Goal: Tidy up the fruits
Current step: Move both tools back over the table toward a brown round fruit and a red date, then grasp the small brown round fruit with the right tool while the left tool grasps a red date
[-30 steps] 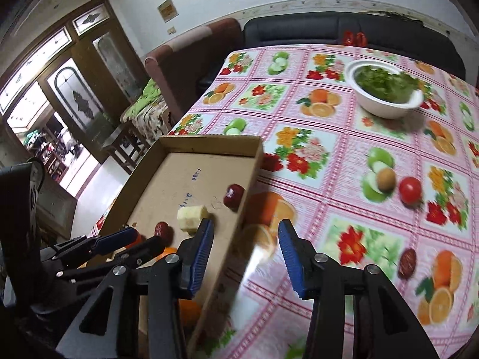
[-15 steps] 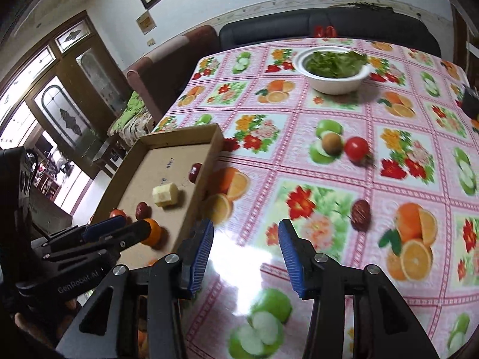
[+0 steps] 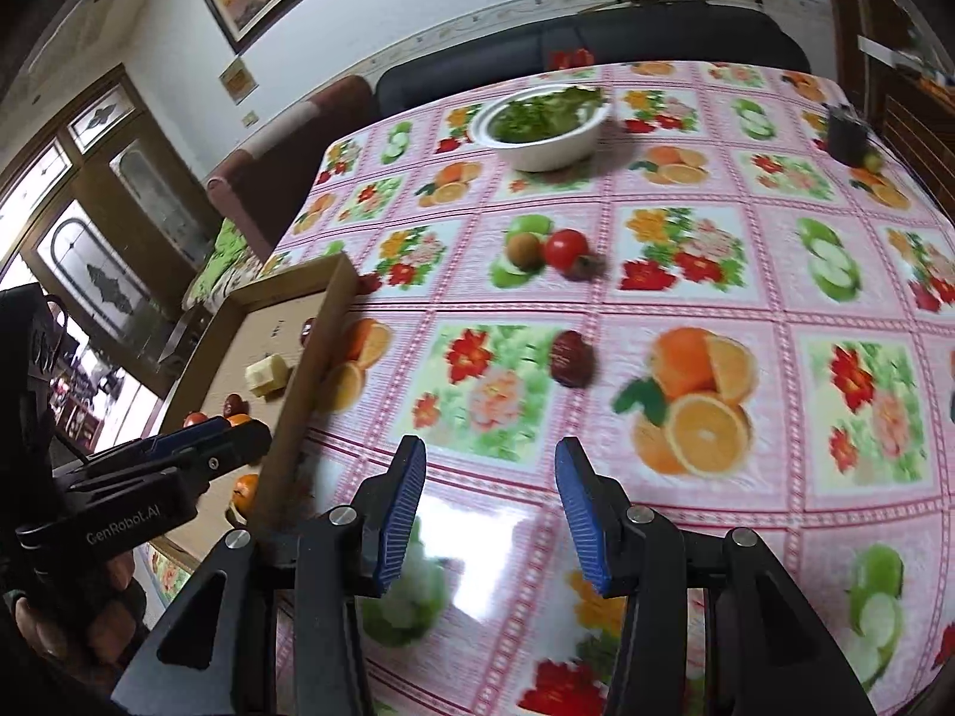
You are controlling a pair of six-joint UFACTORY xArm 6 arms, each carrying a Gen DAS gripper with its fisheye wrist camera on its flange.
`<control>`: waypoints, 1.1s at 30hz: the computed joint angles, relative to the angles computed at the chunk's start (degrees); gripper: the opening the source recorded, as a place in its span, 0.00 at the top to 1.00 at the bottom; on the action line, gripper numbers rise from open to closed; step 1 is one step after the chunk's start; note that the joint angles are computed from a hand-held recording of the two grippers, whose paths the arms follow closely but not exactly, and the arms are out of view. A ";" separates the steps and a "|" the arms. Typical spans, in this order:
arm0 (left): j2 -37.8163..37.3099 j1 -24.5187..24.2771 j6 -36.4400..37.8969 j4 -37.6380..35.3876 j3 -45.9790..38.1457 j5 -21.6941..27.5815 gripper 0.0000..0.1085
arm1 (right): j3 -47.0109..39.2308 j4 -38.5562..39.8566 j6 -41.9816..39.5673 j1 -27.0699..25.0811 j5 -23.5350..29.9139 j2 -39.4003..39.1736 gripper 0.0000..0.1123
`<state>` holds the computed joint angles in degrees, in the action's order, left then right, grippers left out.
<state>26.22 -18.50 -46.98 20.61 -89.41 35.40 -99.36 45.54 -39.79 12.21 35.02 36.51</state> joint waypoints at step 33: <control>27.26 -5.20 13.16 -11.61 -39.74 9.39 0.58 | 16.52 -2.63 8.35 -15.57 -17.29 -7.95 0.58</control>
<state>53.48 -23.70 -33.82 9.00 -129.15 44.79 -82.84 42.91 -31.44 -3.36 17.74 28.56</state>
